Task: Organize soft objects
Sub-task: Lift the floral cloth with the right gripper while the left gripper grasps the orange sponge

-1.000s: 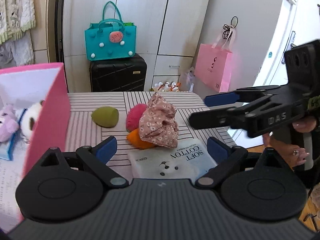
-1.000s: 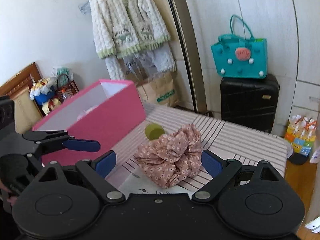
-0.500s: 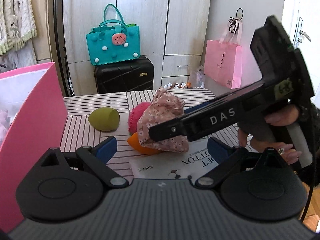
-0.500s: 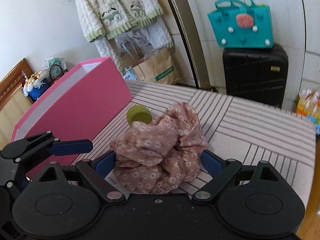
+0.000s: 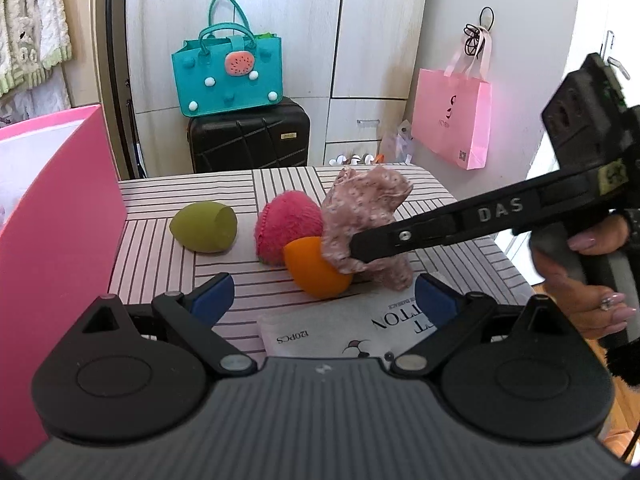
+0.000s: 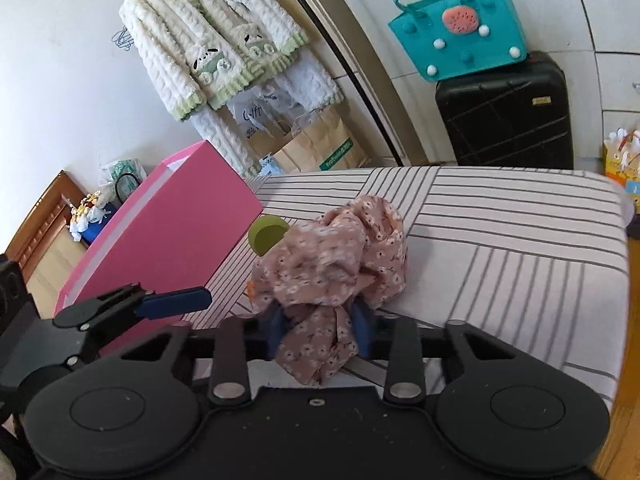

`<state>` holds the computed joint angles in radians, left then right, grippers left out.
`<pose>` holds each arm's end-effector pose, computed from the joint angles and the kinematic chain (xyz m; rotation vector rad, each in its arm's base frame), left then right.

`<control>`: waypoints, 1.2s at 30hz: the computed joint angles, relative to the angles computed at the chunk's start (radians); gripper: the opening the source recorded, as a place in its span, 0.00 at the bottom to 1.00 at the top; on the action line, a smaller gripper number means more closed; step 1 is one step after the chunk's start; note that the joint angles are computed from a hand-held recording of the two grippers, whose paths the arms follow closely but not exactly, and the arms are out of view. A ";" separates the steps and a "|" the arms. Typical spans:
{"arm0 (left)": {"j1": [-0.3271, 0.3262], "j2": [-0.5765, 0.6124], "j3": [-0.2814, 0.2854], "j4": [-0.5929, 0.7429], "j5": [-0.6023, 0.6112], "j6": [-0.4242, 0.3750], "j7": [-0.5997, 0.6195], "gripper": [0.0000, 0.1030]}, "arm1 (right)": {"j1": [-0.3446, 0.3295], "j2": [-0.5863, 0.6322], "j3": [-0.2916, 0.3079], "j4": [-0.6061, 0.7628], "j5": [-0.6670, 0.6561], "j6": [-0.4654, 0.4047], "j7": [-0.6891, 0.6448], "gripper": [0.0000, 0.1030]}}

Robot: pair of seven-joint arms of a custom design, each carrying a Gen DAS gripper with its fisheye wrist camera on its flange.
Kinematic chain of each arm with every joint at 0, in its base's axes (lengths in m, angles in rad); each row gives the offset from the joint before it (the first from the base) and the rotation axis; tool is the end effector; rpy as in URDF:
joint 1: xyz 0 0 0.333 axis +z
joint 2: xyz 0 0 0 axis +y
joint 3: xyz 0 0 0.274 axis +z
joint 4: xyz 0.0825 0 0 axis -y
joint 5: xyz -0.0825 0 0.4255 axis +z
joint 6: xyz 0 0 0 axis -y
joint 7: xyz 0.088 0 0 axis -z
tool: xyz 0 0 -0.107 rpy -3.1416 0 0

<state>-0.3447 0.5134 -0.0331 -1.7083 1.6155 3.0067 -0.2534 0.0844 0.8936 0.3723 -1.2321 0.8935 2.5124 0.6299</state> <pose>0.6124 -0.3193 0.2663 -1.6349 1.7888 -0.9949 0.7468 0.2708 0.2473 -1.8927 1.0689 0.1845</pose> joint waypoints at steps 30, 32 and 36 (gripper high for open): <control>-0.091 0.154 0.078 0.152 -0.605 -0.022 0.583 0.49 | -0.033 -0.117 -0.014 -0.174 0.057 0.151 -0.098 0.19; -0.085 0.161 0.069 0.153 -0.664 -0.030 0.631 0.36 | -0.033 -0.124 -0.006 -0.190 0.056 0.176 -0.112 0.19; -0.089 0.165 0.079 0.143 -0.745 0.011 0.669 0.34 | -0.019 -0.134 -0.003 -0.209 0.033 0.222 -0.125 0.19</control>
